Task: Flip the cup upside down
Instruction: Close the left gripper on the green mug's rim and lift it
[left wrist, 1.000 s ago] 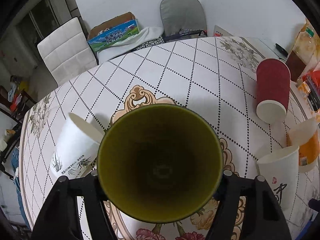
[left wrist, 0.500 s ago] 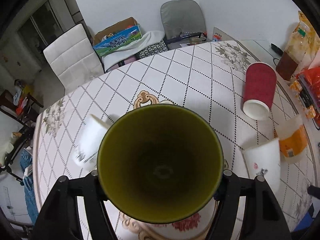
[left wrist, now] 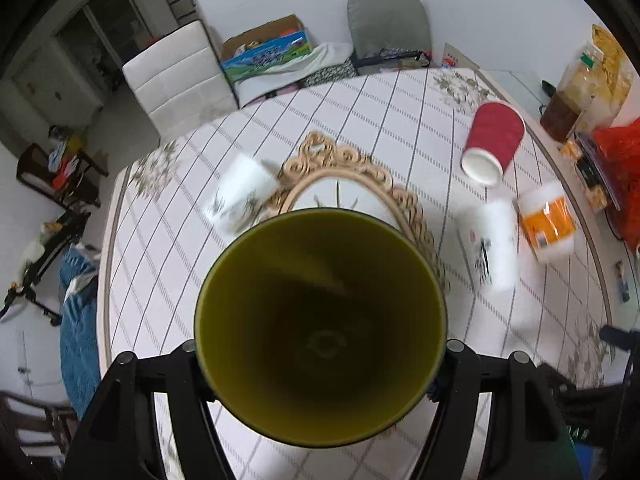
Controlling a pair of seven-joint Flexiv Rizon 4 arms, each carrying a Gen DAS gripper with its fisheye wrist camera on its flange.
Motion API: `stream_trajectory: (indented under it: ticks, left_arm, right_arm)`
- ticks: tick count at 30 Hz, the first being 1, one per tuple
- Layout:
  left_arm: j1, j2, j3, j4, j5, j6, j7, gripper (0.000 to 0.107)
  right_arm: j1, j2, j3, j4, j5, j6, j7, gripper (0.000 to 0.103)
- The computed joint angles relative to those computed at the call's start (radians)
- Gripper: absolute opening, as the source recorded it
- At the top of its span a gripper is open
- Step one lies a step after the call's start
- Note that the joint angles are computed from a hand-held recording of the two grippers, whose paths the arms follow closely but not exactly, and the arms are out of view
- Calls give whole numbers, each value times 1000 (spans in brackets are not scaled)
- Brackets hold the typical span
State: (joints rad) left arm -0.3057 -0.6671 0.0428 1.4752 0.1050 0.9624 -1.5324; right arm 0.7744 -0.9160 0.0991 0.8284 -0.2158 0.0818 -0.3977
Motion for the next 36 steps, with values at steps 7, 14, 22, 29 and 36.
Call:
stream_trajectory:
  ticks: [7,14,22,29,36]
  left_arm:
    - [-21,129,11,162,27,-92,-81,67]
    - [24,162,-49,223,-62,-341,-97,67]
    - [46,50,-77,142,-141,-500,-133,67]
    - [31,-33,-75,45,-144,-533,-157,67]
    - [16,-102,-79,-63,-148,-587,-155,67]
  right_arm:
    - [10,32,26,53,4,62,-76,103]
    - [12,39,47,89,32,85,-124,103]
    - [2,54,51,118,51,78,-132,103]
    - [-7,57,43,116,43,49,-122,103]
    - [-1,20,30,52,34,2,-111,103]
